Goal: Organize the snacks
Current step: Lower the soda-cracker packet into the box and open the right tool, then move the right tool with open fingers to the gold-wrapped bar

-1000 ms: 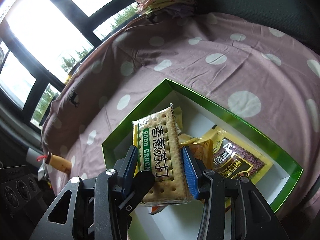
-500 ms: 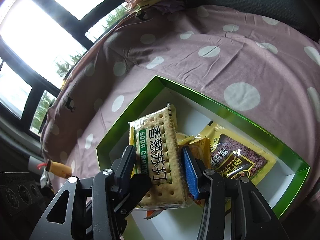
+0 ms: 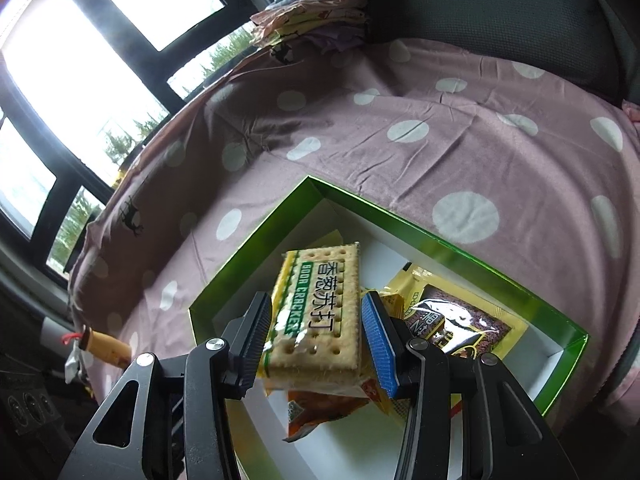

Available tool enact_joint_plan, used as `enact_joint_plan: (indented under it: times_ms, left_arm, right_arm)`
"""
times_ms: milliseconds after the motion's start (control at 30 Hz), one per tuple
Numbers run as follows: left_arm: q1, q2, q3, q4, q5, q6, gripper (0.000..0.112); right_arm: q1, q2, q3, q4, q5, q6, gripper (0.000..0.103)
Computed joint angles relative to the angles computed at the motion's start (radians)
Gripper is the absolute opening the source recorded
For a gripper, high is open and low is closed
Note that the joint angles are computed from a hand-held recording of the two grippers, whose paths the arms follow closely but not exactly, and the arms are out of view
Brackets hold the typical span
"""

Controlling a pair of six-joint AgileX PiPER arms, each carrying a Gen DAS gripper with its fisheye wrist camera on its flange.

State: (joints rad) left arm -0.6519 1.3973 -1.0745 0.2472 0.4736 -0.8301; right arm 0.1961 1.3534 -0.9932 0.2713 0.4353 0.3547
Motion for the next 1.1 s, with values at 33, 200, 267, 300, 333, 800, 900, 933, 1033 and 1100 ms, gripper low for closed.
enact_joint_plan:
  times_ms: [33, 200, 267, 300, 333, 800, 900, 933, 1033, 1100]
  left_arm:
    - [0.008, -0.026, 0.018, 0.008, 0.011, -0.011, 0.068]
    - [0.018, -0.158, 0.089, 0.149, 0.152, -0.129, 0.078]
    - [0.026, -0.223, 0.134, 0.205, 0.214, -0.181, 0.080]
    - [0.032, -0.259, 0.165, 0.234, 0.236, -0.213, 0.082]
    - [0.041, -0.296, 0.196, 0.257, 0.260, -0.242, 0.083]
    - [0.706, -0.624, 0.478, -0.001, 0.236, -0.018, 0.094]
    - [0.785, -0.642, 0.479, -0.008, 0.267, 0.011, 0.098]
    - [0.809, -0.634, 0.475, -0.016, 0.272, 0.025, 0.098]
    - [0.937, -0.624, 0.479, -0.112, 0.275, 0.154, 0.098]
    - [1.005, -0.608, 0.477, -0.165, 0.290, 0.220, 0.098]
  right_arm:
    - [0.012, -0.009, 0.001, -0.037, -0.005, 0.035, 0.054]
    - [0.066, -0.042, 0.003, -0.160, -0.031, 0.142, 0.057]
    - [0.089, -0.046, -0.002, -0.212, -0.029, 0.195, 0.058]
    - [0.102, -0.048, -0.004, -0.240, -0.028, 0.223, 0.061]
    - [0.116, -0.048, -0.007, -0.270, -0.027, 0.250, 0.063]
    - [0.449, 0.055, -0.137, -0.781, 0.116, 0.608, 0.082]
    - [0.499, 0.092, -0.174, -0.755, 0.117, 0.551, 0.083]
    - [0.508, 0.105, -0.190, -0.701, 0.112, 0.493, 0.083]
    - [0.565, 0.158, -0.253, -0.624, 0.107, 0.402, 0.083]
    - [0.592, 0.231, -0.336, -0.495, 0.111, 0.245, 0.084]
